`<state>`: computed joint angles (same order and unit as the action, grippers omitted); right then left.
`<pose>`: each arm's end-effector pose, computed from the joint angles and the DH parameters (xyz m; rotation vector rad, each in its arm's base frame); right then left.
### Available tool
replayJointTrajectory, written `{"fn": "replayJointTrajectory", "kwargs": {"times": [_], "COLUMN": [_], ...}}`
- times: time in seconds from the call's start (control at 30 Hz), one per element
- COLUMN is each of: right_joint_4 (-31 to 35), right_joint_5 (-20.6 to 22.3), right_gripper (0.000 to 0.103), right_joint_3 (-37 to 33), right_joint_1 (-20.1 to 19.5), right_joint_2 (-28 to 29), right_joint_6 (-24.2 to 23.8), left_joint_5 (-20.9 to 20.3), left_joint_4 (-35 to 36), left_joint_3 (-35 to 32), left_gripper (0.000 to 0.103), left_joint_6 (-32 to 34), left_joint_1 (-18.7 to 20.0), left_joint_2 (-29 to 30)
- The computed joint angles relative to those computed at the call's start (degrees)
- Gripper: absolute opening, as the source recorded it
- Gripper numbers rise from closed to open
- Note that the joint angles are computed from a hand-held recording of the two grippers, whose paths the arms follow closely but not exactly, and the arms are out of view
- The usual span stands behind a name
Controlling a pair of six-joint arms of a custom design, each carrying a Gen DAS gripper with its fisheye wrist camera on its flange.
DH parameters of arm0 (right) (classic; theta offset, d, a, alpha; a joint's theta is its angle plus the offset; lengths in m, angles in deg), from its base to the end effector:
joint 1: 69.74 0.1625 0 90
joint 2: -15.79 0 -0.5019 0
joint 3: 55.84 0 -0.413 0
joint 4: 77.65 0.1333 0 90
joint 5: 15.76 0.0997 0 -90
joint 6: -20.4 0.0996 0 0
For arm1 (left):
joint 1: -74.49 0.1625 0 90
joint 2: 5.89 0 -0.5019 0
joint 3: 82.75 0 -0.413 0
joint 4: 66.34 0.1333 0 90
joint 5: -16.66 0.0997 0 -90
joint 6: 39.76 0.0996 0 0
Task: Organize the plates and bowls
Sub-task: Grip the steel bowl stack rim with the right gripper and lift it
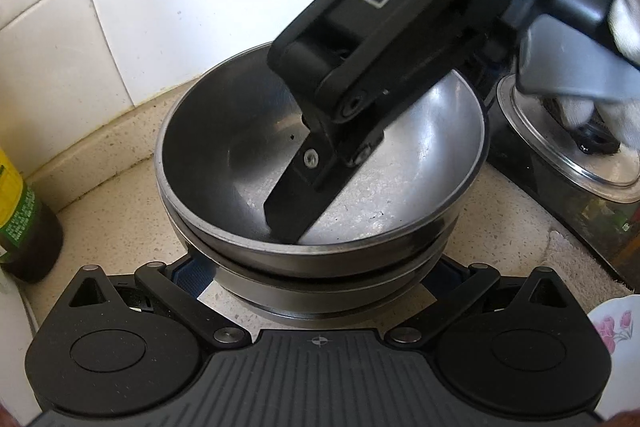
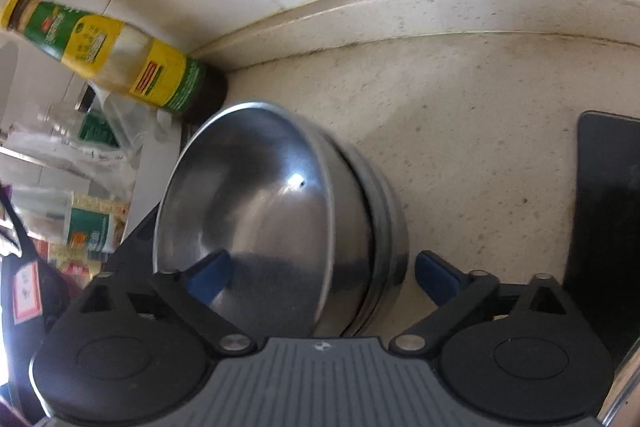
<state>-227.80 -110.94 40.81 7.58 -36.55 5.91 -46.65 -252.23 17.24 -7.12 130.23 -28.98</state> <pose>-0.0379 -0.7348 0.2031 0.0282 -2.9667 0.3697 -0.2348 -0.6610 -0.0946 1.3713 2.2662 -0.4515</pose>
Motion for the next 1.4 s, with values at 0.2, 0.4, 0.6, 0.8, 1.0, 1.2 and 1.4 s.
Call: {"fn": "replayJointTrajectory", "kwargs": {"times": [0.2, 0.4, 0.6, 0.8, 1.0, 1.2, 1.4], "right_joint_4": [-1.1, -8.7, -9.6, -5.0, -6.8, -10.3, -11.3], "right_joint_5": [4.7, 8.0, 10.5, 10.1, 5.1, 4.1, 3.6], "right_gripper": [0.103, 0.103, 0.103, 0.103, 0.097, 0.097, 0.097], "right_joint_3": [1.7, 4.9, 4.7, 2.0, 2.5, 4.3, 5.2], "right_joint_1": [-1.5, -2.1, -2.7, -2.4, -0.6, 0.8, 2.3], "right_joint_2": [-0.9, -0.7, -0.2, 0.3, 0.4, -0.3, -2.5], "right_joint_6": [-0.8, -0.9, -0.3, 1.3, -0.8, -4.1, -5.7], "left_joint_5": [0.1, -0.2, -0.3, -0.4, 0.3, 1.3, 1.9], "left_joint_4": [0.4, 0.4, -0.6, -1.7, -2.3, -6.4, -8.9], "left_joint_3": [-0.6, -1.0, -0.8, -1.1, -0.6, 0.4, 1.4], "left_gripper": [0.103, 0.103, 0.103, 0.103, 0.103, 0.103, 0.103], "left_joint_6": [-0.3, -0.1, -0.2, 0.1, -1.3, -0.5, -0.2], "left_joint_1": [0.4, 0.7, 0.8, 0.9, 0.5, -0.2, -1.5], "left_joint_2": [0.4, 0.8, 0.8, 1.3, 1.6, 1.8, 0.9]}}
